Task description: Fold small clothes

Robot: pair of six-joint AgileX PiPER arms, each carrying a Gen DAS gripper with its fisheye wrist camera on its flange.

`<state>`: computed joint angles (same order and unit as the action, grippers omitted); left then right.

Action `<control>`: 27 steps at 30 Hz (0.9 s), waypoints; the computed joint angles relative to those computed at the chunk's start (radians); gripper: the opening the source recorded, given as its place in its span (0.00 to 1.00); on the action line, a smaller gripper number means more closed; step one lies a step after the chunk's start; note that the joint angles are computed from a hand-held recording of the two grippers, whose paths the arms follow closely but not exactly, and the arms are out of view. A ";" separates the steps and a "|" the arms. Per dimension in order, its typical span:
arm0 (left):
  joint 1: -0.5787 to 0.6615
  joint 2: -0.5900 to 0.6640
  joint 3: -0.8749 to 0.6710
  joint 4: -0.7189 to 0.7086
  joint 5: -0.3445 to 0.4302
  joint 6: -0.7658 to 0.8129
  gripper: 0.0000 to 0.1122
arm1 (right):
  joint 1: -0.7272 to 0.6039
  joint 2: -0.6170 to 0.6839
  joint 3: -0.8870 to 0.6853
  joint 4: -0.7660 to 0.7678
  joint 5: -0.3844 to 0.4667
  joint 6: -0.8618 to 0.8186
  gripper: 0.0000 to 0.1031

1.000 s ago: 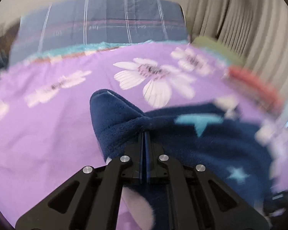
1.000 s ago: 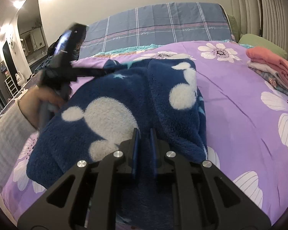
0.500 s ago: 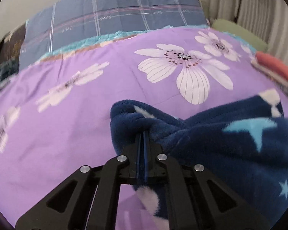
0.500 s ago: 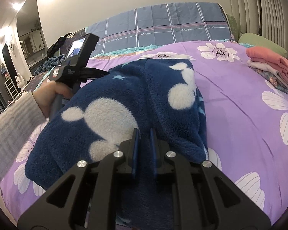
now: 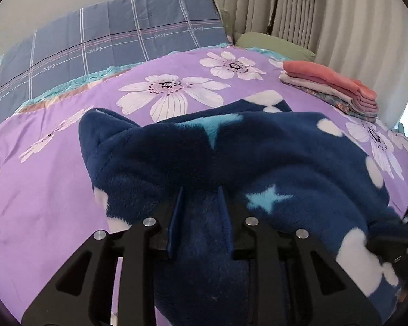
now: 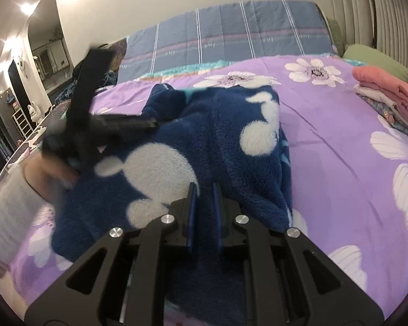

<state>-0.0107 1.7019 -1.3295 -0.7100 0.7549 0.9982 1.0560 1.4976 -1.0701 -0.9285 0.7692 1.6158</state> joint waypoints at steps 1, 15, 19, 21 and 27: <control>0.004 0.010 -0.030 0.015 0.032 -0.034 0.23 | -0.002 -0.013 -0.033 0.004 0.038 -0.028 0.11; -0.016 0.034 -0.021 -0.014 -0.011 0.017 0.25 | -0.388 0.342 -0.399 0.398 -0.016 -0.558 0.13; -0.007 0.042 -0.029 -0.035 -0.001 0.012 0.25 | -0.370 0.350 -0.416 0.376 0.012 -0.554 0.13; 0.008 0.016 -0.004 -0.068 -0.003 0.036 0.25 | -0.374 0.316 -0.390 0.388 -0.017 -0.574 0.13; 0.230 -0.152 0.081 -0.295 0.262 0.208 0.39 | -0.157 0.064 -0.220 0.141 0.076 -0.270 0.19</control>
